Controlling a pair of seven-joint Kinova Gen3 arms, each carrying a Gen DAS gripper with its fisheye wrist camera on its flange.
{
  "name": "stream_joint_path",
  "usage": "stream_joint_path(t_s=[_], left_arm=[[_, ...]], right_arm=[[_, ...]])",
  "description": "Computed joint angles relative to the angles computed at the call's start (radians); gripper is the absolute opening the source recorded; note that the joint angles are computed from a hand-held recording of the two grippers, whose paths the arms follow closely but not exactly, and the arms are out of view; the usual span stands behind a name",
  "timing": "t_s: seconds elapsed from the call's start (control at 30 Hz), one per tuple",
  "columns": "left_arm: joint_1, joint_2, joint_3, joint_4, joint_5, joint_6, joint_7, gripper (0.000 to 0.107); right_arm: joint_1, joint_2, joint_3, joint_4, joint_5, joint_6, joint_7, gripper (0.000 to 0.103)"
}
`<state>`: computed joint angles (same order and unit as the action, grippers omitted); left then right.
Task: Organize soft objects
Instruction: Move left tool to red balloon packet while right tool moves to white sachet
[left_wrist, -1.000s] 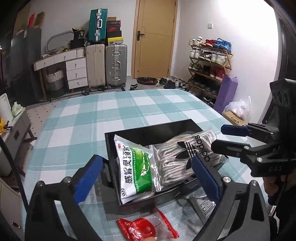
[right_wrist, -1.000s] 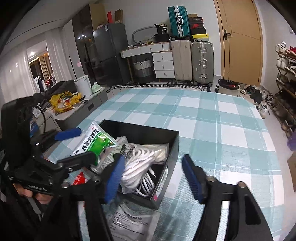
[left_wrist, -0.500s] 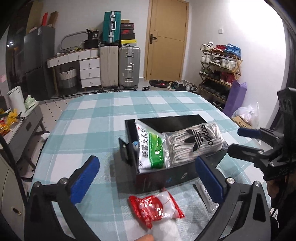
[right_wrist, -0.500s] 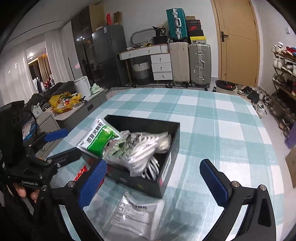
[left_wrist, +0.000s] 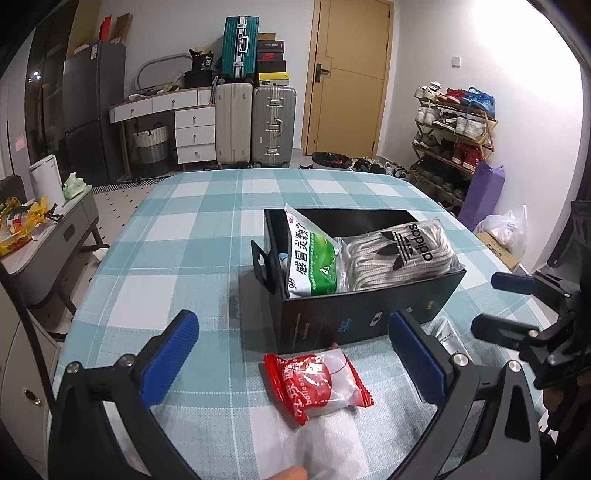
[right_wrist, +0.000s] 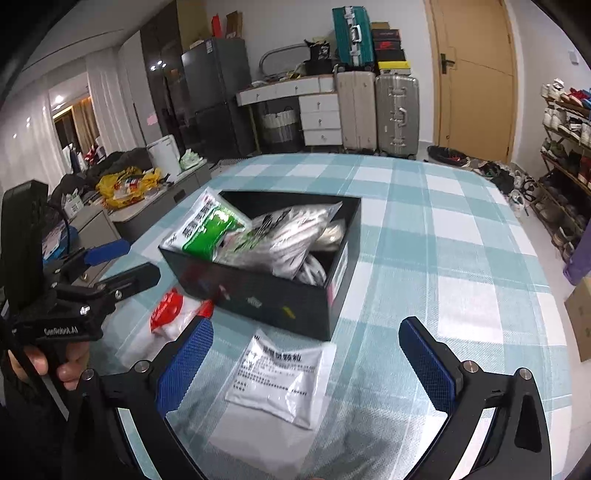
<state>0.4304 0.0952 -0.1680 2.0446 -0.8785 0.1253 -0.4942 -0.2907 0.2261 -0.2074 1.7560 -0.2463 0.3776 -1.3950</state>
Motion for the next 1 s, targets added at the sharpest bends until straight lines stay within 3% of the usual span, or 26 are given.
stream_joint_path(t_s=[0.13,0.47,0.83,1.0], left_arm=[[0.012,-0.001,-0.001,0.004,-0.045,0.010,0.041,0.103],[-0.029,0.035,0.086,-0.022,0.011,0.102,-0.030,0.103],[-0.089,0.090,0.155,-0.085,0.261,0.201,-0.282,0.103],[-0.075,0.102,0.135,-0.091,0.302,0.201,-0.318,0.103]], right_arm=[[0.008,0.023,-0.013,-0.020,-0.018,0.039,0.029,0.102],[-0.055,0.074,0.028,-0.069,0.054,0.107,-0.046,0.102],[-0.099,0.114,0.048,-0.119,0.156,0.186,-0.146,0.102],[-0.117,0.126,0.056,-0.128,0.177,0.199,-0.165,0.102]])
